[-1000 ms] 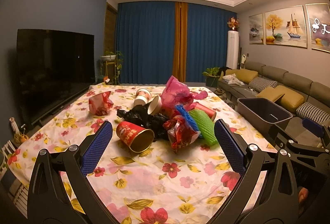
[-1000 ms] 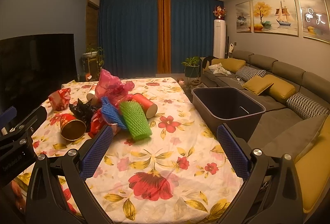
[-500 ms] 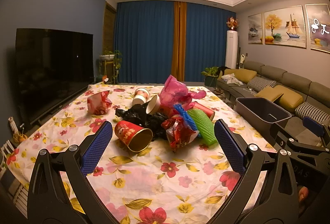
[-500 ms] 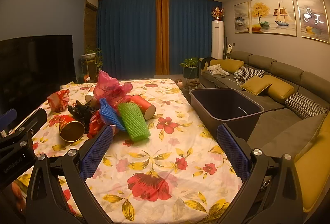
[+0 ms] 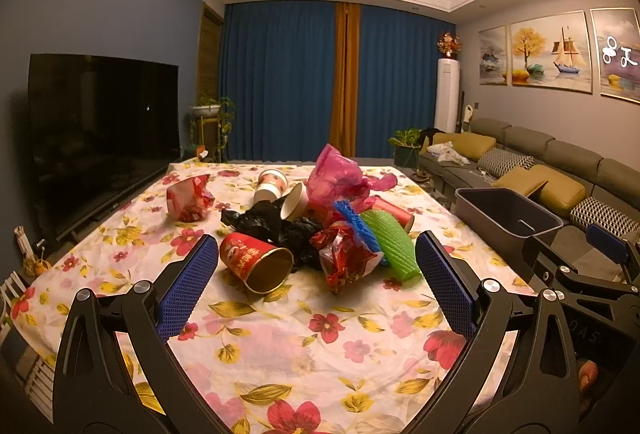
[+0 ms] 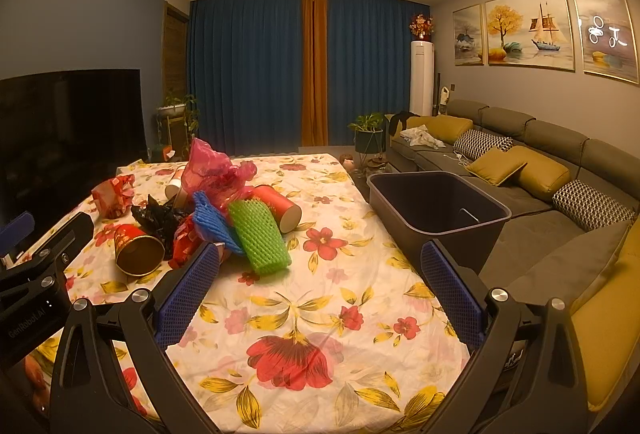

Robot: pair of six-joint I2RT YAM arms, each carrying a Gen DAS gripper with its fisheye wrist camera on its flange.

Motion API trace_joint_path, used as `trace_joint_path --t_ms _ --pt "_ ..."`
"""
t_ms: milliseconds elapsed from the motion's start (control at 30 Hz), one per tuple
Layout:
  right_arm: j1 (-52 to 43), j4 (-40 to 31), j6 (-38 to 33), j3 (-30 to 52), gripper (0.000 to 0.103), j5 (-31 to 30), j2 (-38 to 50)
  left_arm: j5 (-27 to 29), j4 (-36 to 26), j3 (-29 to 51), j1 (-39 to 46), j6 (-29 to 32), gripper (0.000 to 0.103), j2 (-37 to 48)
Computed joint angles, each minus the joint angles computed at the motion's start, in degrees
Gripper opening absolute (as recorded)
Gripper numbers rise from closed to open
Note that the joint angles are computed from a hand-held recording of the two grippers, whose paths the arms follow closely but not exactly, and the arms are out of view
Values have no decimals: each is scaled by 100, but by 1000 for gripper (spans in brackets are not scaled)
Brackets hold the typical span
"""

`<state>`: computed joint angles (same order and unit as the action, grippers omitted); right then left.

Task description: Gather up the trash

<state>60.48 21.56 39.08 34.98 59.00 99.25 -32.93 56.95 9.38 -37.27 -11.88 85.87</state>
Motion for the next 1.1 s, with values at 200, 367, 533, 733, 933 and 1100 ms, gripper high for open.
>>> trace_joint_path --t_ms 200,367,533,733,933,1100 --pt "-3 16 1 -6 98 -1 6 -10 9 3 -9 -3 97 14" --pt "-30 34 -10 -9 98 -10 9 2 63 12 -12 -2 97 79" --pt "-91 79 -23 -34 98 -53 -3 -79 154 37 -137 -54 97 242" --pt "-95 123 -39 -47 98 -45 9 -176 150 51 -262 -118 97 297" --pt "-104 127 -28 -64 98 -68 6 -153 144 57 -246 -124 97 303" --pt "-126 123 -41 -54 98 -75 11 -67 151 76 -161 -94 97 323"
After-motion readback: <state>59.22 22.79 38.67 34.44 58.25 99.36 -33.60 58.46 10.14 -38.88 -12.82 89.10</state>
